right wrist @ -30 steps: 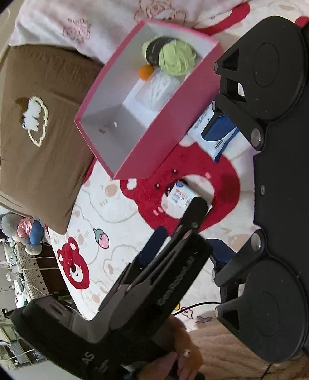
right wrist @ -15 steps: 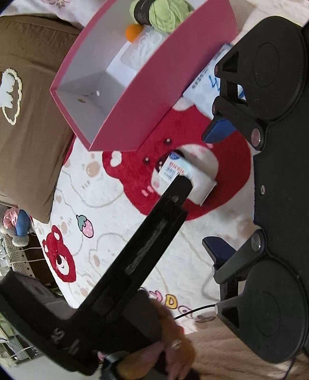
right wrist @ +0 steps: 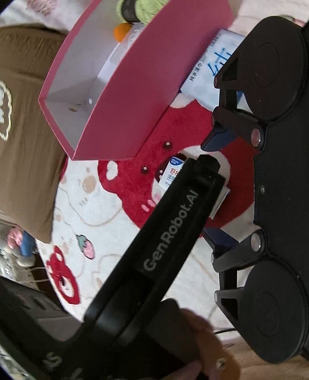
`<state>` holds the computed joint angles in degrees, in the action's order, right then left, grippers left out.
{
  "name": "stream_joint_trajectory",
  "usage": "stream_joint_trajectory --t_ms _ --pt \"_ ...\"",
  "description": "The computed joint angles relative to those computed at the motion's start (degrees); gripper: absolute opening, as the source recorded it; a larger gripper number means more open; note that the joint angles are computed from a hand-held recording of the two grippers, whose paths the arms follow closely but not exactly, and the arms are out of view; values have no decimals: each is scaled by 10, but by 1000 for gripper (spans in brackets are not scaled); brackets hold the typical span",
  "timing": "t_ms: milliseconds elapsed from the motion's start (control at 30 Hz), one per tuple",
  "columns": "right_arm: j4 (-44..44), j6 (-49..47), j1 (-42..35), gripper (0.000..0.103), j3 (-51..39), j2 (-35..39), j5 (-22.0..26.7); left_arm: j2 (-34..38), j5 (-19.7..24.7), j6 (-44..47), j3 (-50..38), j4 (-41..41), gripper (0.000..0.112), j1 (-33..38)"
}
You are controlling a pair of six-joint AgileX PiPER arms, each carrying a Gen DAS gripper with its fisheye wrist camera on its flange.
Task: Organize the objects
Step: 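Close the left tool on the small white wipe pack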
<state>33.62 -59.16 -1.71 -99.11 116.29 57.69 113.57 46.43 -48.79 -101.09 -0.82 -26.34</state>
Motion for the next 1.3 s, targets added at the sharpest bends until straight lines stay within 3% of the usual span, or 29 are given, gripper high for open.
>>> stream_joint_trajectory --t_ms 67,233,400,433,467,533,633,733,833,1133,1300 --pt "15 -13 0 74 24 -8 -35 -1 -11 -13 8 13 71 0" --pt "50 -54 0 73 43 -4 -44 -14 -35 -60 38 25 64 11" --pt "49 -82 16 60 73 -12 -81 -8 -25 -54 34 14 55 13" --pt "58 -85 18 53 91 -21 -109 -3 -8 -41 25 1 54 14" --pt "75 -101 22 51 120 -36 -152 -2 2 -33 20 -6 54 14" --pt "107 -140 25 51 154 -55 -189 -5 -7 -31 24 0 54 9" --pt "102 -135 22 53 149 -53 -152 -5 -6 -38 21 16 47 3" --pt "94 -136 28 54 158 -53 -170 1 -3 -48 20 23 36 2" --pt "82 -90 26 55 129 -30 -144 7 1 -62 20 37 30 0" --pt "48 7 32 58 80 8 -107 4 -34 -68 41 12 28 8" --pt "43 50 28 52 68 14 -94 37 21 -32 -6 8 28 -4"
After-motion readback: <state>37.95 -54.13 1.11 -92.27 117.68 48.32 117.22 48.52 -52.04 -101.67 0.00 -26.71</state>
